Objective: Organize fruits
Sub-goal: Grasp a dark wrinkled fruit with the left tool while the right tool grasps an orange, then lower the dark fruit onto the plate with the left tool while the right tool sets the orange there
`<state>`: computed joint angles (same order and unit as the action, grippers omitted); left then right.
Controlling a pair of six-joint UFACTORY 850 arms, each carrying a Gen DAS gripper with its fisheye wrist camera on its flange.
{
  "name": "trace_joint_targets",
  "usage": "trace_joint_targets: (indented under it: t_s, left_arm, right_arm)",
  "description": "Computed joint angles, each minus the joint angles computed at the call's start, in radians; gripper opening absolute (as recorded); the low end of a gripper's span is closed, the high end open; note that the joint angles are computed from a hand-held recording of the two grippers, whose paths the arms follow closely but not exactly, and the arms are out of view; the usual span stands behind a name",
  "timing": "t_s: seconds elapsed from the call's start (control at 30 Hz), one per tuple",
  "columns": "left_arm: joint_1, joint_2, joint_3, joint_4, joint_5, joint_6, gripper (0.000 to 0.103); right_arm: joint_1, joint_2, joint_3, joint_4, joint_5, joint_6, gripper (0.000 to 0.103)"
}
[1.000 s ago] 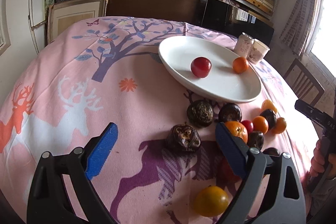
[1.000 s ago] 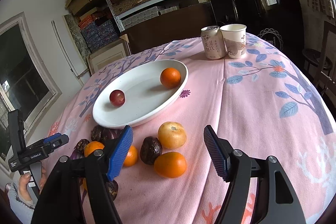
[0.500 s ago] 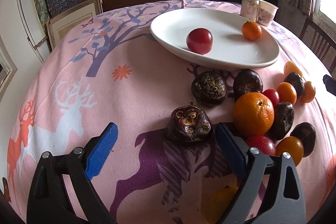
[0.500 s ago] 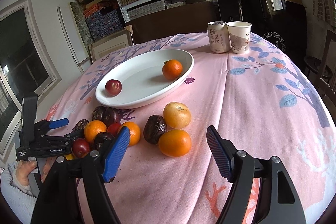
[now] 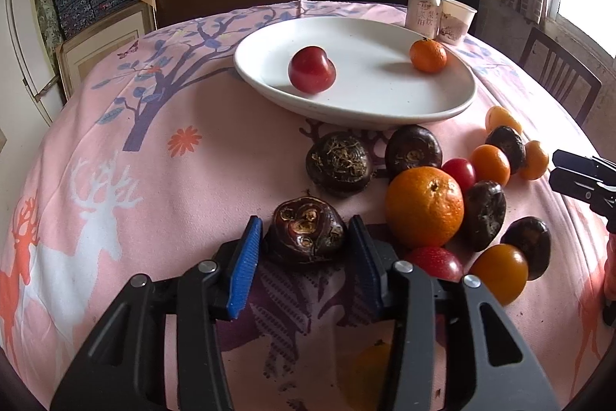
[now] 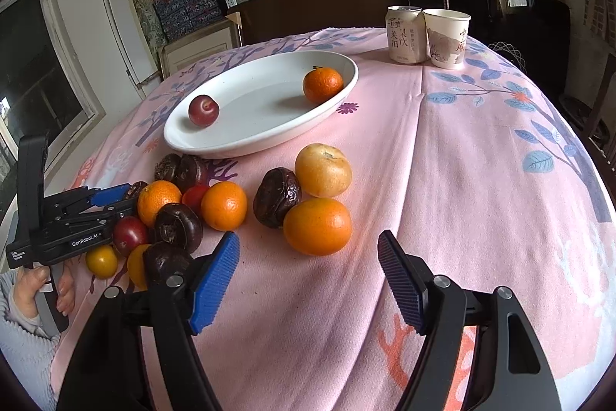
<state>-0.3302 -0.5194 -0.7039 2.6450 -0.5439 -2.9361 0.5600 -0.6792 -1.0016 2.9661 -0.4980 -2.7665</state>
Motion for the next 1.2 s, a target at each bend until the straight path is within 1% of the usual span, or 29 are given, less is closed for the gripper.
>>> trace_joint_targets:
  t_s: [0.17, 0.23, 0.3, 0.37, 0.47, 0.57, 0.7, 0.77, 0.8, 0.83, 0.9, 1.03, 1.07, 1.13, 1.17, 1.2]
  left_arm:
    - [0.004, 0.000, 0.001, 0.016, 0.003, -0.018, 0.046]
    - [0.004, 0.000, 0.001, 0.018, 0.002, -0.020, 0.046]
    - [0.004, 0.000, 0.001, 0.018, 0.002, -0.020, 0.046]
    - [0.005, 0.000, 0.001, 0.025, 0.003, -0.028, 0.046]
    - [0.006, 0.000, 0.003, 0.041, 0.002, -0.043, 0.046]
    - [0.004, 0.007, 0.009, 0.047, -0.005, -0.054, 0.046]
    - [0.000, 0.045, 0.040, 0.038, -0.049, -0.071, 0.046]
    - [0.014, 0.067, 0.041, 0.075, -0.046, -0.115, 0.044]
    - [0.019, 0.074, 0.032, 0.081, -0.038, -0.118, 0.041]
    - [0.025, 0.079, 0.017, 0.084, -0.025, -0.114, 0.041]
    - [0.033, 0.082, -0.021, 0.067, -0.004, -0.085, 0.041]
    - [0.052, 0.052, -0.115, 0.060, 0.044, -0.055, 0.041]
    - [0.055, 0.046, -0.128, 0.050, 0.047, -0.048, 0.041]
    - [0.056, 0.058, -0.109, 0.081, 0.040, -0.072, 0.041]
    - [0.050, 0.067, -0.087, 0.062, 0.029, -0.040, 0.043]
    - [0.038, 0.076, -0.063, 0.002, 0.013, 0.027, 0.053]
  right_arm:
    - [-0.015, -0.018, -0.026, -0.095, 0.029, 0.108, 0.055]
    - [-0.024, -0.030, -0.042, -0.163, 0.039, 0.181, 0.046]
    - [-0.029, -0.040, -0.057, -0.207, 0.050, 0.228, 0.043]
    - [-0.031, -0.047, -0.069, -0.236, 0.058, 0.259, 0.042]
    - [-0.034, -0.049, -0.069, -0.252, 0.044, 0.273, 0.041]
    - [-0.032, -0.037, -0.049, -0.229, 0.008, 0.232, 0.040]
    - [-0.032, -0.011, -0.012, -0.188, -0.054, 0.187, 0.040]
    - [-0.040, 0.001, 0.001, -0.203, -0.095, 0.206, 0.040]
    - [-0.041, 0.007, 0.000, -0.209, -0.107, 0.213, 0.040]
    - [-0.041, 0.009, -0.010, -0.220, -0.111, 0.220, 0.040]
    - [-0.038, 0.011, -0.038, -0.242, -0.096, 0.234, 0.040]
    - [-0.025, -0.034, -0.156, -0.284, -0.015, 0.276, 0.040]
    - [-0.023, -0.052, -0.188, -0.307, 0.003, 0.303, 0.040]
    - [-0.022, -0.074, -0.223, -0.345, 0.014, 0.348, 0.040]
    - [-0.023, -0.075, -0.223, -0.355, 0.011, 0.352, 0.040]
    - [-0.023, -0.071, -0.215, -0.358, 0.006, 0.345, 0.040]
